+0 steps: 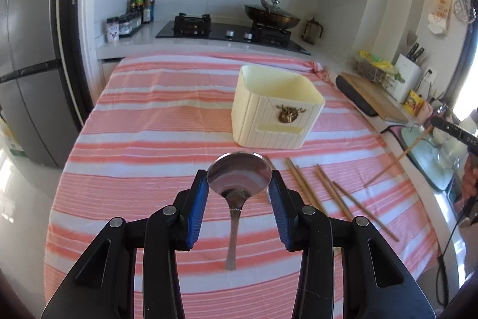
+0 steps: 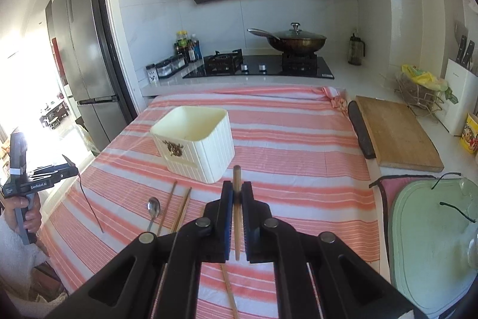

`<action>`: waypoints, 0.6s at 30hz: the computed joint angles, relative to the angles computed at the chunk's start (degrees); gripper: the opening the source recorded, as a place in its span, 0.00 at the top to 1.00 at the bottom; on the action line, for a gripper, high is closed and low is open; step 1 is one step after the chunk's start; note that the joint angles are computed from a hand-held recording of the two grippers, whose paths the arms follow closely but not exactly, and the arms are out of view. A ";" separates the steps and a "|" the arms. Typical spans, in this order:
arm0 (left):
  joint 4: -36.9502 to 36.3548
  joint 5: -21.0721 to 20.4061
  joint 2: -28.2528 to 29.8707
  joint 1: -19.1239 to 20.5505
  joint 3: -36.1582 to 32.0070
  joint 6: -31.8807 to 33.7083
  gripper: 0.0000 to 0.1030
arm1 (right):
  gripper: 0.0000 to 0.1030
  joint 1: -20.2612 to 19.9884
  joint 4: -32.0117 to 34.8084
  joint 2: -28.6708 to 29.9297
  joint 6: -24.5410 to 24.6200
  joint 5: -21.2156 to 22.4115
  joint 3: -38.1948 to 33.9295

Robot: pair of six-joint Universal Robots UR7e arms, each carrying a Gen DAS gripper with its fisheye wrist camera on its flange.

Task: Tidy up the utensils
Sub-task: 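Lower the spoon and chopstick into the white holder and open both grippers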

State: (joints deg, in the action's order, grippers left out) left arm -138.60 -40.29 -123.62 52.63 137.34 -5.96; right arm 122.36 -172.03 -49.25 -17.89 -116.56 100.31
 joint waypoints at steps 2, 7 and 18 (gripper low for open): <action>1.44 0.52 -0.29 -1.04 -0.94 -0.48 0.60 | 0.94 0.22 -0.70 0.82 -0.33 0.40 -1.41; 2.90 -0.13 2.32 -2.23 -6.02 0.33 0.60 | 0.94 0.99 0.64 3.83 -1.28 1.52 -7.57; -21.35 -3.34 21.39 -2.00 -21.08 15.38 0.60 | 0.94 3.35 2.71 14.79 -4.91 6.17 -27.67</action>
